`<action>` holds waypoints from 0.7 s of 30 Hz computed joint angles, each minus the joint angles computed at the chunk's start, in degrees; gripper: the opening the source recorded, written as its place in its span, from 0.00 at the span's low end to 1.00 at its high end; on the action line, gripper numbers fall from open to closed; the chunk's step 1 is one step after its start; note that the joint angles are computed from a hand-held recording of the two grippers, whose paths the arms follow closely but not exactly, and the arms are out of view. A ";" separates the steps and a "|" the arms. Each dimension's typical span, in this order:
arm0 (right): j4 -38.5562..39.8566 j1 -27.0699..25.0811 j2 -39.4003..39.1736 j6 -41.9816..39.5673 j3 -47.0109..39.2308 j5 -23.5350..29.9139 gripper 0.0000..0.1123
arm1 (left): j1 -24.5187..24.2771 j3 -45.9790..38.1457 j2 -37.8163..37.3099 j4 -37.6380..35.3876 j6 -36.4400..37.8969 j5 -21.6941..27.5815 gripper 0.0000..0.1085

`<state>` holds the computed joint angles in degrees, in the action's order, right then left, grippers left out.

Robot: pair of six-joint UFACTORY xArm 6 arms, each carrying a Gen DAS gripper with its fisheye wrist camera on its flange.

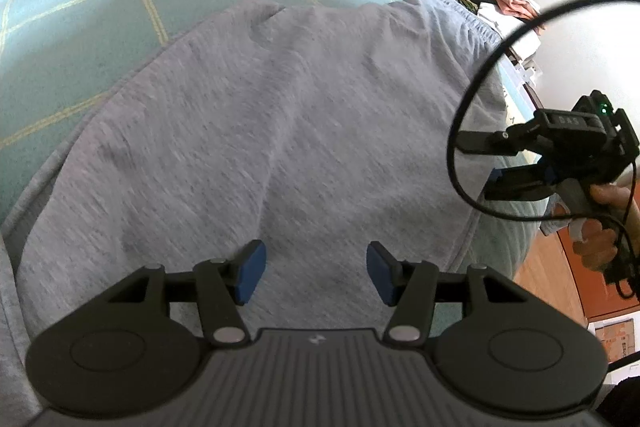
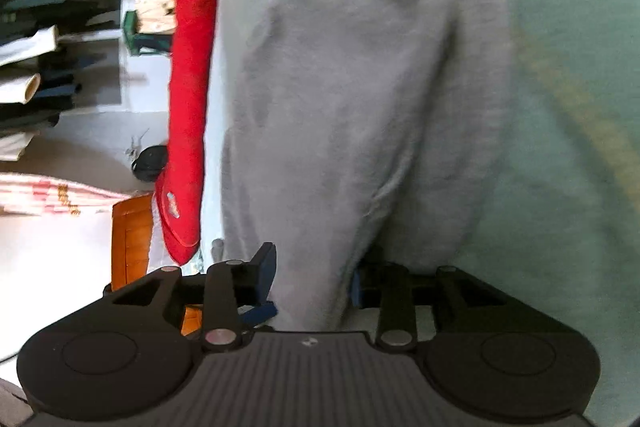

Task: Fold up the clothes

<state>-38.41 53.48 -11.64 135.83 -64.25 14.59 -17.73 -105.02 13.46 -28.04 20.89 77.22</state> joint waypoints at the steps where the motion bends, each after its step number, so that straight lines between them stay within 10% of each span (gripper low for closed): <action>1: 1.20 0.32 0.95 -1.81 -0.92 -0.17 0.38 | 0.02 0.12 -0.06 -0.10 -0.04 -0.04 0.52; 6: 2.78 2.09 2.71 -1.87 -2.05 4.95 0.03 | 0.04 0.66 -0.38 -0.41 0.37 -0.19 0.55; 21: -7.43 4.13 1.20 9.88 -4.02 8.97 0.05 | 0.38 -1.76 -0.23 -0.72 1.72 3.26 0.56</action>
